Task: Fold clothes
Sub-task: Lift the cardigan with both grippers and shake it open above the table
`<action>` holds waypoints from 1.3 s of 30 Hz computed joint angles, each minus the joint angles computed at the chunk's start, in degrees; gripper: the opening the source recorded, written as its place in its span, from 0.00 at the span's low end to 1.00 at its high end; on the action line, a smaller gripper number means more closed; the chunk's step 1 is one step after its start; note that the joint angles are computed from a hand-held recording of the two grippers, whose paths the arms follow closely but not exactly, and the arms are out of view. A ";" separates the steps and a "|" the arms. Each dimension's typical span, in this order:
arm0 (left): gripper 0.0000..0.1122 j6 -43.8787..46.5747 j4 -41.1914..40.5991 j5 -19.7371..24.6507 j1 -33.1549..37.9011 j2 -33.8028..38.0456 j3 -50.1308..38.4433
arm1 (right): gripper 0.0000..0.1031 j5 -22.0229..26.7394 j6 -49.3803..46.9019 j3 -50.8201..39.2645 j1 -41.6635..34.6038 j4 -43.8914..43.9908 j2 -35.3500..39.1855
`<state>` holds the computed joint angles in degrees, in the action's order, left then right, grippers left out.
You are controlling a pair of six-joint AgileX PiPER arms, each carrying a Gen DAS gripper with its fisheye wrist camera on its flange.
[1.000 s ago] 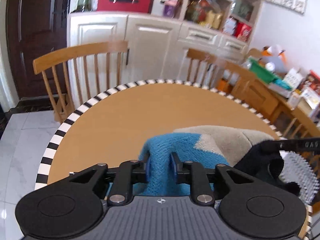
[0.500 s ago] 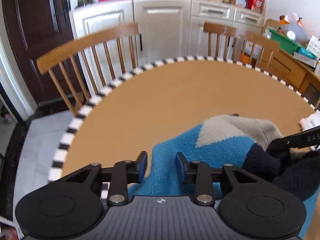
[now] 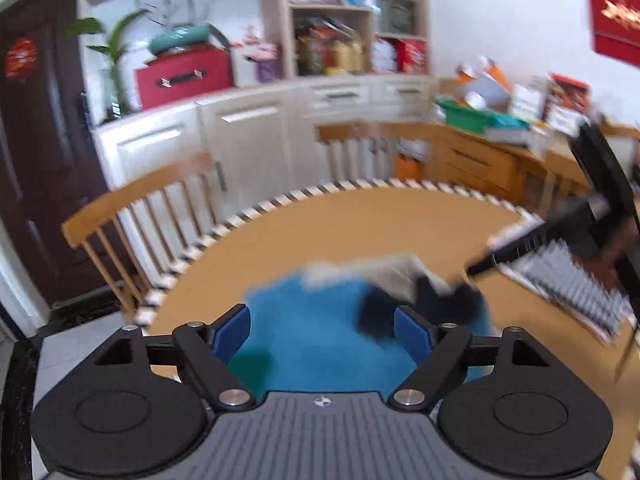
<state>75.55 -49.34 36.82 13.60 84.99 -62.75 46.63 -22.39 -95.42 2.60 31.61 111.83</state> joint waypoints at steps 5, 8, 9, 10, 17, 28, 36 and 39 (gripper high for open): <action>0.72 -2.49 7.36 -6.31 -0.47 -7.42 12.36 | 0.61 -0.88 -14.17 10.10 -1.88 11.09 -6.18; 0.73 -5.13 8.68 -8.99 0.88 -9.18 16.07 | 0.71 -3.24 -24.19 13.83 -0.80 16.65 -8.01; 0.73 -4.81 7.80 -9.55 1.71 -8.79 16.61 | 0.78 -4.00 -25.70 14.04 -0.09 17.09 -7.79; 0.73 -4.49 6.92 -10.11 2.51 -8.38 17.11 | 0.82 -4.80 -26.41 13.83 0.74 16.90 -7.24; 0.35 -3.05 -3.03 -7.83 4.73 0.66 14.18 | 0.20 -6.22 -13.94 6.42 5.38 7.60 0.29; 0.06 -2.27 -7.49 6.65 14.25 -4.33 9.79 | 0.06 2.63 -17.82 12.46 0.09 17.53 -12.43; 0.05 -5.70 -11.58 21.32 21.90 -13.52 0.76 | 0.06 13.96 -13.89 7.23 -4.55 20.91 -23.19; 0.05 -6.28 -18.25 29.42 27.08 -14.76 -7.37 | 0.06 18.50 -11.38 -2.28 -7.70 22.93 -24.30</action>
